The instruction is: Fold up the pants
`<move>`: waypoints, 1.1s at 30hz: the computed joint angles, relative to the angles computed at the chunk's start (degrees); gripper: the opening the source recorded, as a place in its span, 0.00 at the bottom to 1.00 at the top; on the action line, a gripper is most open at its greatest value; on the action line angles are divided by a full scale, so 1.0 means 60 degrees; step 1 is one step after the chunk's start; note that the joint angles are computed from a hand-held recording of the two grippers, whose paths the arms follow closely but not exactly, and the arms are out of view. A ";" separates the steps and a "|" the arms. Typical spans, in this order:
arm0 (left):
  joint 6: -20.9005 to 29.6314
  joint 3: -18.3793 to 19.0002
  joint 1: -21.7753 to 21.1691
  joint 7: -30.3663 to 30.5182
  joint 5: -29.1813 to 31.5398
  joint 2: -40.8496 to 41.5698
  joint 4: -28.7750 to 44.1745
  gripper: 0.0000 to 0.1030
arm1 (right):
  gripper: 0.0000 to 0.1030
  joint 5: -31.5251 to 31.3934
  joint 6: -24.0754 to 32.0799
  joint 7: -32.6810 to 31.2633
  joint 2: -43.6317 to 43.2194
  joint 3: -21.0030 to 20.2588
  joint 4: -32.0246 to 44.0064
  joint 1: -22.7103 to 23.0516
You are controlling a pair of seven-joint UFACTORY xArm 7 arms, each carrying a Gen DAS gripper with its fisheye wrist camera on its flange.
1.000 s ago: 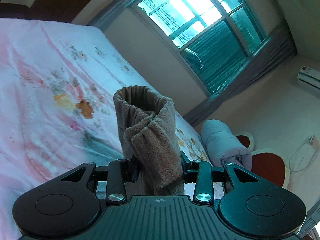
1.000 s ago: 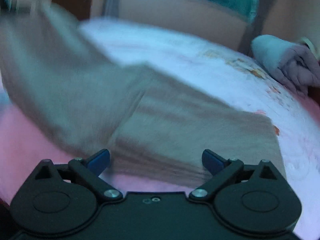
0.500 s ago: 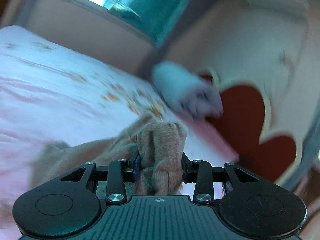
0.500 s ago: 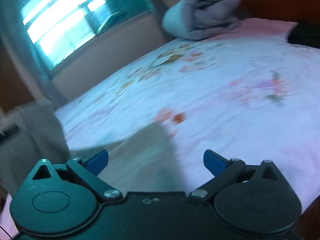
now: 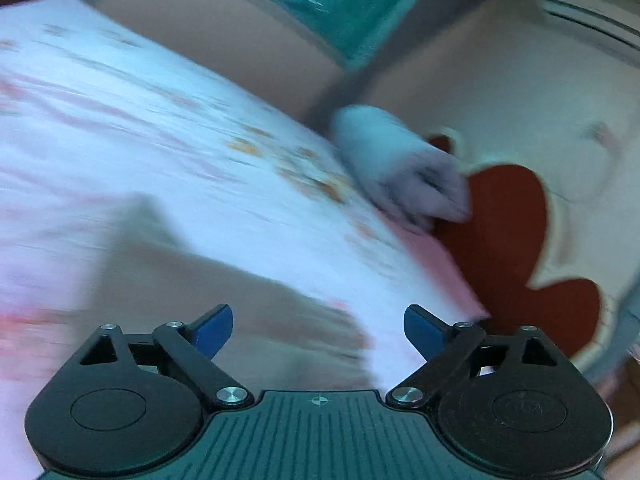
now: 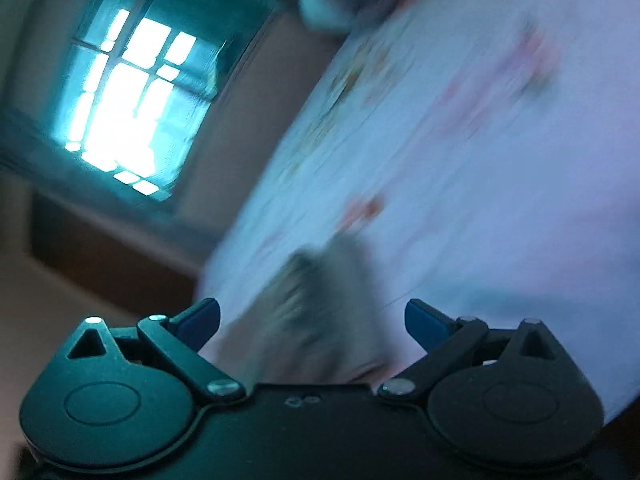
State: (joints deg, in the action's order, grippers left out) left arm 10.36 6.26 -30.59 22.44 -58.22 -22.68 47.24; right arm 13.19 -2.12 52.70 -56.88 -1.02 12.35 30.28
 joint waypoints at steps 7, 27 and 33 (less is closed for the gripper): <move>0.1369 -0.1150 0.3660 -0.2351 0.4177 -0.3639 -0.3432 0.89 | 0.82 0.0251 -0.1338 0.0157 0.2712 -0.2018 0.1204 0.2992; 0.2442 -0.0407 0.2819 -0.2748 0.7159 -0.4743 -0.4352 0.94 | 0.23 0.0181 0.1431 -0.0630 0.4634 0.0255 0.3950 0.0542; 0.1956 0.0026 0.2601 -0.2945 0.6833 -0.4627 -0.4504 0.94 | 0.24 0.0199 0.1326 -0.0119 0.3648 0.0964 0.2551 -0.0648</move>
